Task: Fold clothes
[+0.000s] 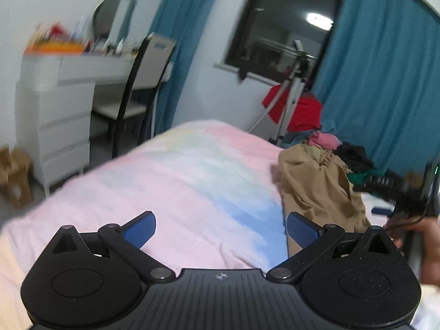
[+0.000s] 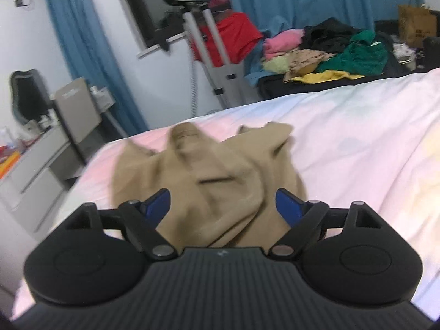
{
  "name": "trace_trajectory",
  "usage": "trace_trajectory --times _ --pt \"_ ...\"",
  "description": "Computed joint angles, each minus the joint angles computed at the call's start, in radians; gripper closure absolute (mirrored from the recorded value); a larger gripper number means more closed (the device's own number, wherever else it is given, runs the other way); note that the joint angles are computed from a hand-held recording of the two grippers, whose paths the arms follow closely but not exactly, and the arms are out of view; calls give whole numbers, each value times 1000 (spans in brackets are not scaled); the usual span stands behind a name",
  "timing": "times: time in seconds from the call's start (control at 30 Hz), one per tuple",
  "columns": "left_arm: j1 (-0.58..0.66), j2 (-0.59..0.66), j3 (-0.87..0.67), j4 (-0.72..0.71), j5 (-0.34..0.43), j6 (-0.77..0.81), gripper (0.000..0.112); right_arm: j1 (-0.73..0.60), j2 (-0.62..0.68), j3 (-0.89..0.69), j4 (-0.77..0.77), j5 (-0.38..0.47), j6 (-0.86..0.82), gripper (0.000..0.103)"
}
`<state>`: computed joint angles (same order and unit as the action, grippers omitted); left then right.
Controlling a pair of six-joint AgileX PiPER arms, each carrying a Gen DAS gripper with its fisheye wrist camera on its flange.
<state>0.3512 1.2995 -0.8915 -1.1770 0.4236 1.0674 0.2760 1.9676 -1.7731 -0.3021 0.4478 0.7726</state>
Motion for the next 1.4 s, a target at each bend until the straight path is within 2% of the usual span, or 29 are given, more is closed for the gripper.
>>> trace_trajectory --times 0.03,0.13,0.23,0.37,0.53,0.6,0.7,0.83,0.93,0.97,1.07,1.17,1.3,1.4 --pt "-10 -13 9 7 -2 9 10 16 -33 8 1 24 -15 18" --pt "-35 -55 27 61 0 -8 10 84 -170 133 -138 22 62 18" --pt "-75 -136 68 133 -34 -13 10 163 -311 255 -258 46 149 18" --pt "-62 -235 118 141 19 -14 10 310 -511 415 -438 129 322 18" --pt "-140 -333 144 346 34 -215 10 520 -713 561 -630 310 537 18" --pt "-156 -369 145 398 72 -288 10 631 -802 666 -764 376 701 18" --pt "-188 -436 165 433 97 -320 10 845 -890 845 -930 572 958 18" --pt "-268 -499 204 525 91 -381 10 943 -901 911 -853 698 999 18" --pt "-346 -487 206 681 76 -534 10 922 -924 919 -855 679 999 18" --pt "-341 -476 202 684 89 -541 10 919 -920 919 -863 679 1005 18" --pt "-209 -399 151 594 225 -502 10 916 -916 923 -874 679 1022 18" --pt "-86 -229 35 675 410 -639 14 917 -926 935 -860 672 1032 18" --pt "76 -124 -9 610 493 -651 14 920 -954 958 -850 667 1067 18" --pt "118 -84 -19 603 509 -699 15 899 -967 972 -836 642 1084 18"
